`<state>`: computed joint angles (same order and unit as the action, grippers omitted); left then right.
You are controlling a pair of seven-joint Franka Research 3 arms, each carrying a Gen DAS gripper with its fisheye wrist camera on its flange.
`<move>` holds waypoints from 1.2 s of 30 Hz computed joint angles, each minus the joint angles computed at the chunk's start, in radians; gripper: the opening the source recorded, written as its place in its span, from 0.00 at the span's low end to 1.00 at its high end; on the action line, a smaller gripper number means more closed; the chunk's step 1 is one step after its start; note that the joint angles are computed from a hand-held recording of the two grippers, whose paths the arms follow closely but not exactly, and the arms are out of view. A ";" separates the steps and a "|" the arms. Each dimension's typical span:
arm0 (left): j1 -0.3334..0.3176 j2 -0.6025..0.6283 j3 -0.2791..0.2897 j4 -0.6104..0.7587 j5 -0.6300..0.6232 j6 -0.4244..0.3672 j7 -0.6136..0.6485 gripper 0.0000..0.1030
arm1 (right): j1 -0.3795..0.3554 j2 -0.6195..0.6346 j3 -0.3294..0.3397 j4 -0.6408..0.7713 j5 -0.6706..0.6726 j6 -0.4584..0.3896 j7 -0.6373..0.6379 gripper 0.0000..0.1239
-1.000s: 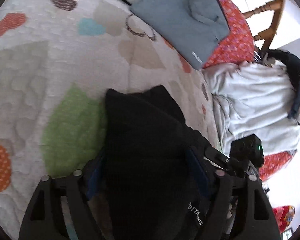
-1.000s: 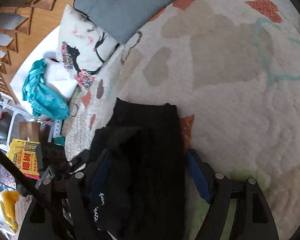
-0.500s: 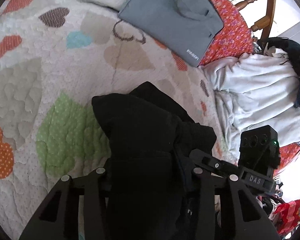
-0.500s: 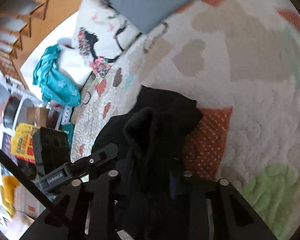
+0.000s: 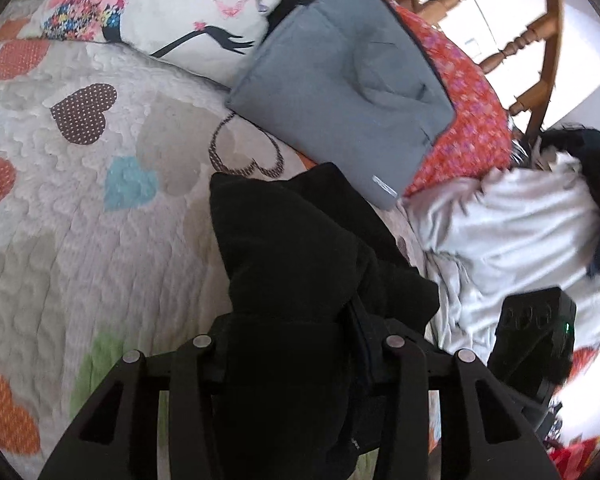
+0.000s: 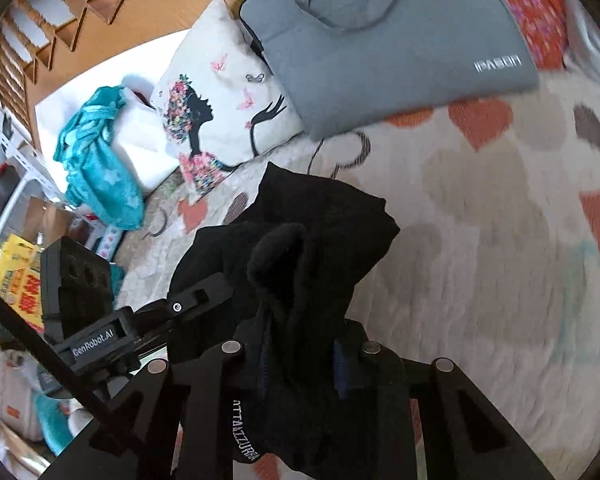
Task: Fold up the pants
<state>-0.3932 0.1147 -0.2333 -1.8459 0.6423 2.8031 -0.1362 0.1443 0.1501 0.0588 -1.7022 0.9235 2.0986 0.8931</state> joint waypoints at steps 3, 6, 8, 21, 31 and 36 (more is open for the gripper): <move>0.010 0.055 0.000 0.059 -0.048 -0.060 0.078 0.41 | 0.009 0.055 0.006 0.042 -0.019 0.034 0.028 0.21; 0.018 0.120 -0.012 0.124 -0.150 -0.156 0.205 0.46 | 0.015 0.123 0.008 0.091 -0.086 0.044 0.088 0.23; 0.017 0.138 -0.006 0.129 -0.193 -0.171 0.225 0.52 | 0.018 0.166 0.006 0.124 -0.145 0.042 0.151 0.37; 0.007 0.025 0.041 0.047 0.058 -0.053 -0.075 0.52 | -0.069 0.092 0.045 0.053 0.113 0.164 0.100 0.45; 0.019 0.132 0.046 0.061 -0.095 0.050 0.046 0.53 | -0.072 0.209 0.039 0.127 0.133 -0.019 0.210 0.44; 0.008 0.120 0.052 0.057 -0.114 0.043 0.065 0.54 | -0.093 0.227 0.056 0.134 0.166 -0.034 0.218 0.45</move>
